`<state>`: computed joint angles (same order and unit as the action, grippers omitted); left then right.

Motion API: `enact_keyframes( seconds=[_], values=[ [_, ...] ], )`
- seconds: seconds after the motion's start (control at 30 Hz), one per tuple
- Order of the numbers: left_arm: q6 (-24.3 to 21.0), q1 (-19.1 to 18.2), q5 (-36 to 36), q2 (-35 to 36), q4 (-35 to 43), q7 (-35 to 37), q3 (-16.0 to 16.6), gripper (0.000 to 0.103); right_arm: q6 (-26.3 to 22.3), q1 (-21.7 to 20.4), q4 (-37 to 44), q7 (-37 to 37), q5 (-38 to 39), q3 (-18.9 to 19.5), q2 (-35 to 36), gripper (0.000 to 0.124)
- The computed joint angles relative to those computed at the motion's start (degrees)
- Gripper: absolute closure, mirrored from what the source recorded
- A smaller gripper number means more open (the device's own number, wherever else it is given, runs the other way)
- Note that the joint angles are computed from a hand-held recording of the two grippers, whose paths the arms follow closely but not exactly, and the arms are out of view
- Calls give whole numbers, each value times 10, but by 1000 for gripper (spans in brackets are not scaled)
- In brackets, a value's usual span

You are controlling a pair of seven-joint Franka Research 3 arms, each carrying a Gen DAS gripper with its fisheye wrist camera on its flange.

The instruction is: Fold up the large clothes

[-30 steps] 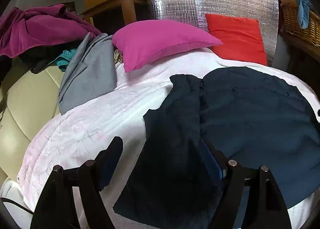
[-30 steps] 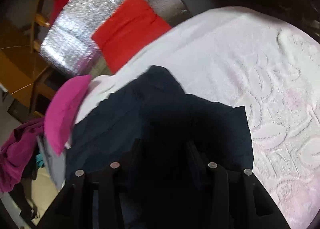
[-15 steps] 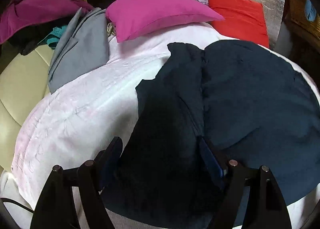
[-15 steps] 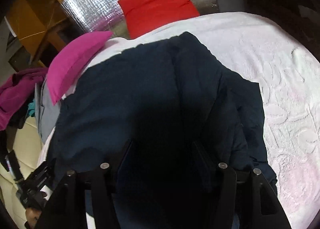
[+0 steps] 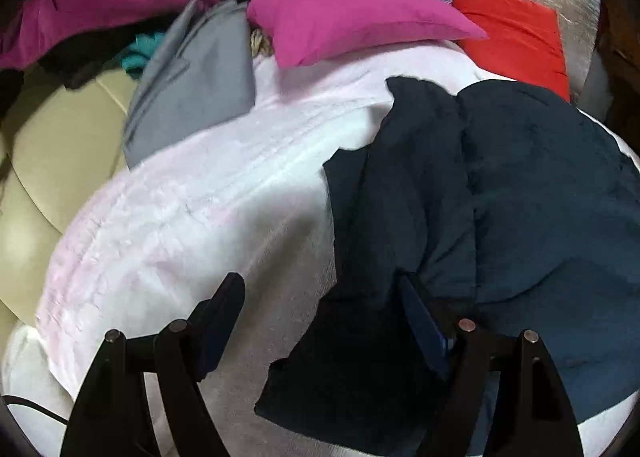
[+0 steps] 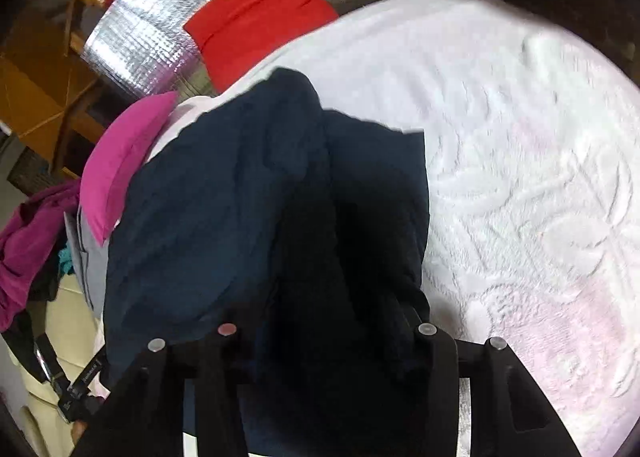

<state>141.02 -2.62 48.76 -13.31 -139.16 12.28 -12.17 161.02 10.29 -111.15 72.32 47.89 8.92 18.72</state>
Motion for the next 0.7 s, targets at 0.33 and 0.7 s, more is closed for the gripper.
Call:
enact_keyframes(
  seconds=[0.33, 0.7],
  values=[
    [-51, -37, -6, -125, -49, -36, -61, 18, 166, 48, -168, -91, 94, 12, -169, 46],
    [-155, -120, -82, -296, -74, -10, -109, 13, 129, -43, -392, 193, -175, 116, -449, 45]
  ],
)
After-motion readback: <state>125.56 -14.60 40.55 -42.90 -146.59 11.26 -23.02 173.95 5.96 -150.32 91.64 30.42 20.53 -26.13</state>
